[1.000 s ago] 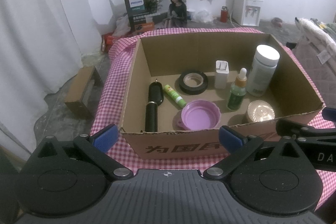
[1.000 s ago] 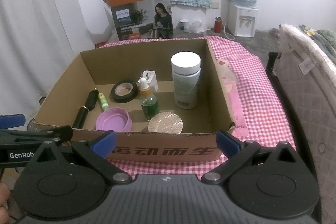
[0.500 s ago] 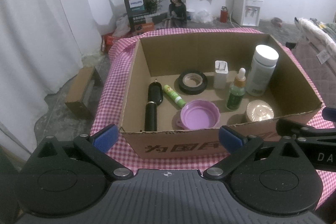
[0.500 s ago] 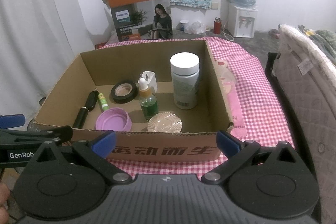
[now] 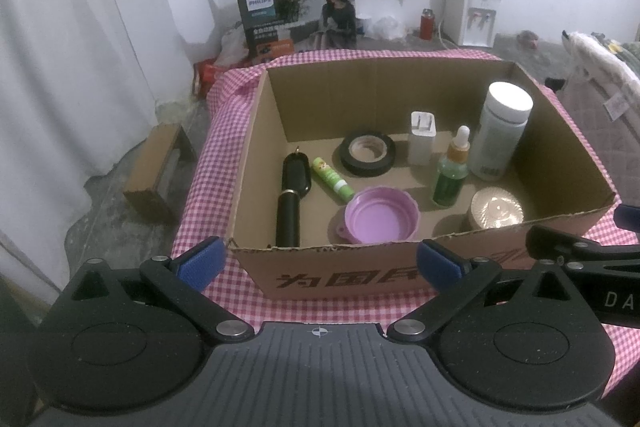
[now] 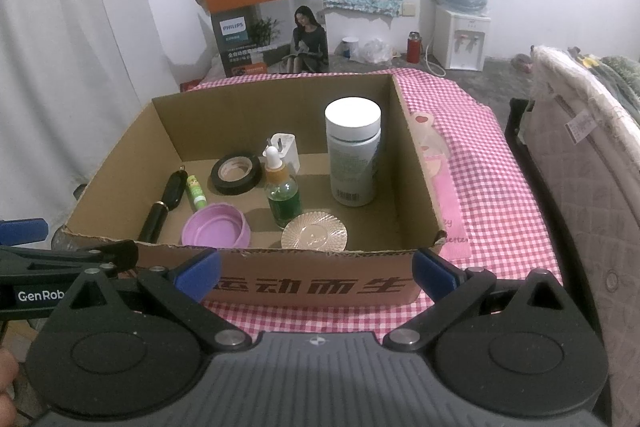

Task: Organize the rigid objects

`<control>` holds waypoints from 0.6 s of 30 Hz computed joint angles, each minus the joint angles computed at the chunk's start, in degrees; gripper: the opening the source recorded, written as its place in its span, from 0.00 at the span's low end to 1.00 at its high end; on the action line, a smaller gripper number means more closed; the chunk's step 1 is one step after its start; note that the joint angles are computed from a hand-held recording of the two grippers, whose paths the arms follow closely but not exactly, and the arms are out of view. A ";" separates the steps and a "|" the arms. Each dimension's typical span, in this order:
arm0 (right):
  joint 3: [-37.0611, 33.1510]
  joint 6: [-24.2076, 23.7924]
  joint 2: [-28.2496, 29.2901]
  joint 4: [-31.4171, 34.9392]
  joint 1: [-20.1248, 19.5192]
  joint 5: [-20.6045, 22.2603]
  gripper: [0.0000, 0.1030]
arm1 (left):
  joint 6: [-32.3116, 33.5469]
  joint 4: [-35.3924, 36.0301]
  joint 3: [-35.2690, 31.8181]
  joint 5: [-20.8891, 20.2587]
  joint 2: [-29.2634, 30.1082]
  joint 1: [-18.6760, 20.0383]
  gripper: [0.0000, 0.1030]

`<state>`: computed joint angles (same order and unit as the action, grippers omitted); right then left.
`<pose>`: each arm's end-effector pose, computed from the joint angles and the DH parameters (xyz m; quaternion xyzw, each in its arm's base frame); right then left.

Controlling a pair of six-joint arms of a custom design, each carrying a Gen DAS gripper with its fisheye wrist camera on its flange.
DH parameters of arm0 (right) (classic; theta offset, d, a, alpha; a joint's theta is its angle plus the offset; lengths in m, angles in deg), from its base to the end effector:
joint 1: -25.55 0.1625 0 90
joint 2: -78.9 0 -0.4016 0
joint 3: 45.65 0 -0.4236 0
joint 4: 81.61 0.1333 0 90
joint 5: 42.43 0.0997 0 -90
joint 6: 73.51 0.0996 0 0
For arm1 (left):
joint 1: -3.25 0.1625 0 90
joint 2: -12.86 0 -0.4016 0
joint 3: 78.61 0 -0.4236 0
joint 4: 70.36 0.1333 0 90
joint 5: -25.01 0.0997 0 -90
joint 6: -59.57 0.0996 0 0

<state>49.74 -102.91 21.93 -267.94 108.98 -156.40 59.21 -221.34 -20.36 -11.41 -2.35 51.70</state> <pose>0.0143 -0.6870 0.2721 0.0709 -0.8589 0.3943 0.3190 -0.3776 -0.7479 -0.0468 0.2444 0.8501 -0.2892 0.3660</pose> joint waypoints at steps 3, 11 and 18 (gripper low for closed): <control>0.27 -0.11 -0.18 -0.10 -0.06 -0.04 1.00 | -0.10 0.16 0.04 -0.05 -0.05 0.03 0.99; 0.15 -0.08 -0.01 -0.15 0.03 -0.12 1.00 | -0.22 0.37 0.07 -0.08 -0.10 0.03 0.99; 0.27 -0.23 -0.22 -0.02 -0.06 -0.09 1.00 | -0.28 0.46 -0.05 -0.04 -0.05 0.01 0.99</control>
<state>50.02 -103.15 21.71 -267.97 108.93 -156.49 58.93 -220.88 -20.41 -11.45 -2.40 51.72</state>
